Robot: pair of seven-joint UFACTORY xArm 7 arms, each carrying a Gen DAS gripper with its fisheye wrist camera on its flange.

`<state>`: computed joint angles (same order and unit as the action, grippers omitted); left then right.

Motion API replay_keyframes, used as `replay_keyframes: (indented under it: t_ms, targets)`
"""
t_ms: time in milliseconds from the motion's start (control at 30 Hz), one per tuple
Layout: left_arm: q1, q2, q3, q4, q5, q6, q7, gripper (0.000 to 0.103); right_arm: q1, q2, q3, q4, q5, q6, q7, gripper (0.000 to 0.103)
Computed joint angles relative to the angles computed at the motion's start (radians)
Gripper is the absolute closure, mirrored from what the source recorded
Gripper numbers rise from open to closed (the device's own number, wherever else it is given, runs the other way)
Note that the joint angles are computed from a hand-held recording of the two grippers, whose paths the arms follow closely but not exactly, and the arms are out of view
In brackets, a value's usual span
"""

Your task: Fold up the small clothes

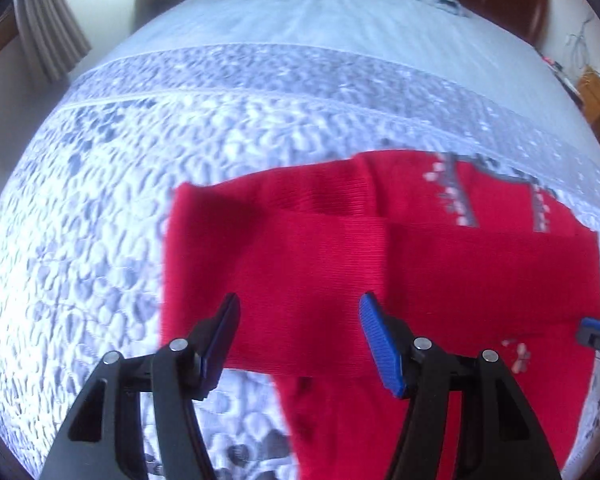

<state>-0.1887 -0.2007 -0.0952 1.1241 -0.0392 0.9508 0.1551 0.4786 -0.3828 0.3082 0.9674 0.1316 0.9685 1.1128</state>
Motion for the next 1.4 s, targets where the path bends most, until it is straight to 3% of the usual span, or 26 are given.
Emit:
replay_keyframes:
  t_ms: [100,133,167,300,367,433,567,667,967,1100,1200,1233,1300,1400]
  targets:
    - [0.029,0.014,0.007,0.013,-0.007,0.000,0.015,0.040,-0.007,0.092,-0.012,0.054,0.005,-0.005,-0.018,0.064]
    - [0.008,0.022,0.046,0.033,-0.060,0.050,0.056,0.040,-0.008,0.112,-0.019,0.060,0.014,-0.012,-0.023,0.064]
    - [0.022,0.021,0.044,0.039,-0.072,0.059,0.064,0.040,-0.006,0.132,-0.029,0.056,0.036,-0.038,-0.032,0.064]
    - [0.046,0.019,0.049,0.024,-0.066,0.017,0.076,0.040,0.003,0.171,-0.050,0.031,0.109,-0.128,-0.065,0.068]
    - [0.056,0.015,0.053,0.023,-0.068,0.013,0.079,0.040,0.002,0.196,-0.047,0.039,0.098,-0.143,-0.064,0.073]
    - [0.067,0.020,0.057,0.026,-0.064,0.005,0.078,0.039,0.004,0.195,-0.049,0.024,0.101,-0.185,-0.064,0.092]
    - [0.078,0.018,0.060,0.025,-0.071,-0.005,0.075,0.039,0.002,0.141,-0.049,-0.015,0.095,-0.247,-0.066,0.097]
    - [0.078,0.017,0.056,0.023,-0.078,-0.016,0.068,0.038,-0.022,0.056,-0.034,-0.010,0.004,-0.172,-0.027,0.097]
    - [0.020,0.036,-0.005,0.014,-0.034,-0.039,0.029,0.035,-0.124,-0.249,-0.010,-0.046,-0.158,0.249,-0.014,0.097]
    - [-0.015,0.094,-0.036,0.022,0.028,-0.020,-0.041,0.035,-0.120,-0.304,-0.042,-0.177,-0.079,0.243,-0.044,0.095]
    - [-0.031,0.117,-0.041,0.020,0.081,-0.028,-0.081,0.034,-0.124,-0.319,-0.043,-0.233,-0.051,0.238,-0.054,0.080]
    - [-0.033,0.119,-0.036,0.023,0.070,-0.029,-0.076,0.035,-0.127,-0.344,-0.040,-0.250,-0.049,0.223,-0.048,0.079]
    - [-0.035,0.126,-0.026,0.042,0.040,-0.029,-0.058,0.035,-0.135,-0.393,-0.047,-0.277,-0.051,0.193,-0.054,0.068]
    - [-0.040,0.150,-0.031,0.069,0.087,-0.047,-0.073,0.035,-0.167,-0.414,-0.064,-0.281,-0.058,0.207,-0.057,0.068]
